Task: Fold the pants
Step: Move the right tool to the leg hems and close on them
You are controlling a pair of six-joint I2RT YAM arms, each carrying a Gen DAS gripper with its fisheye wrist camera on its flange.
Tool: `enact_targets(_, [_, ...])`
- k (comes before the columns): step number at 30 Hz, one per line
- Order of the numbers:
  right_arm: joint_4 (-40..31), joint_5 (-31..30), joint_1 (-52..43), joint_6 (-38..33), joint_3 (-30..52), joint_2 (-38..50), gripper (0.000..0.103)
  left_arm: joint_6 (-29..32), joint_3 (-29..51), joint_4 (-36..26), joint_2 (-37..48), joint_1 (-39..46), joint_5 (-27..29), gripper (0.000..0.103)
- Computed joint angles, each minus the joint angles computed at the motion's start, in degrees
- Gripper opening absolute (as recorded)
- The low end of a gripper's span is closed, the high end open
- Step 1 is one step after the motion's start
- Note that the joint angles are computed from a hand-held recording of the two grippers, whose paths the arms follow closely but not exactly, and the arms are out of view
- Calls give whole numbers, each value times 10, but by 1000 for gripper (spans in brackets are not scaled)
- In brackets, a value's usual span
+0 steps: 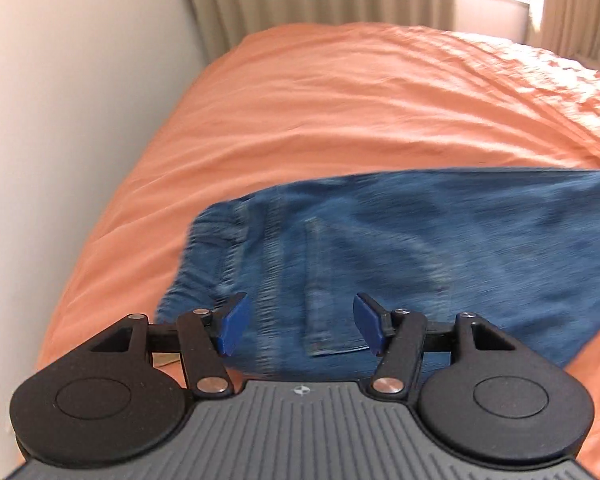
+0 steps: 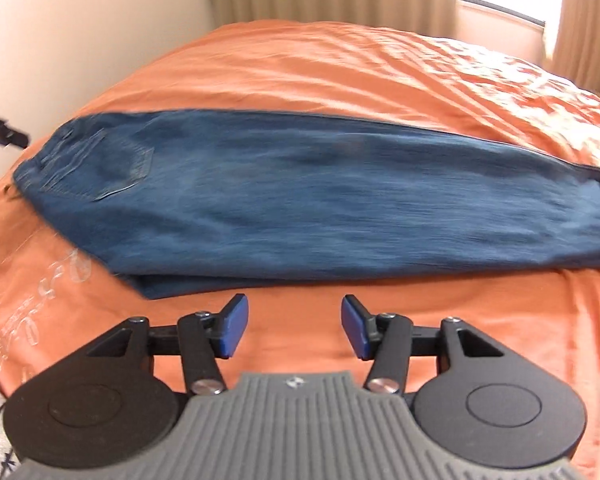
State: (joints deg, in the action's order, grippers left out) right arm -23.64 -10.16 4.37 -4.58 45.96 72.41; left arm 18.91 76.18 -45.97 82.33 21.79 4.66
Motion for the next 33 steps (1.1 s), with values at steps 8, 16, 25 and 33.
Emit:
enact_targets(8, [-32,-85,-236,-103,46,18,47,-149,-67,45,-30,-188,-10,68])
enact_targets(16, [-58,-173,-413,-144,167,164,47,-252,-95,139,55,-316,-17,53])
enact_targets(25, [-96,-223,-494,-50,439,433,41,-289,0,175,199,-379,-46,50])
enact_targets(33, [-179,-245,-482,95,804,700,33,-302,126,182,328,-412,-63,49])
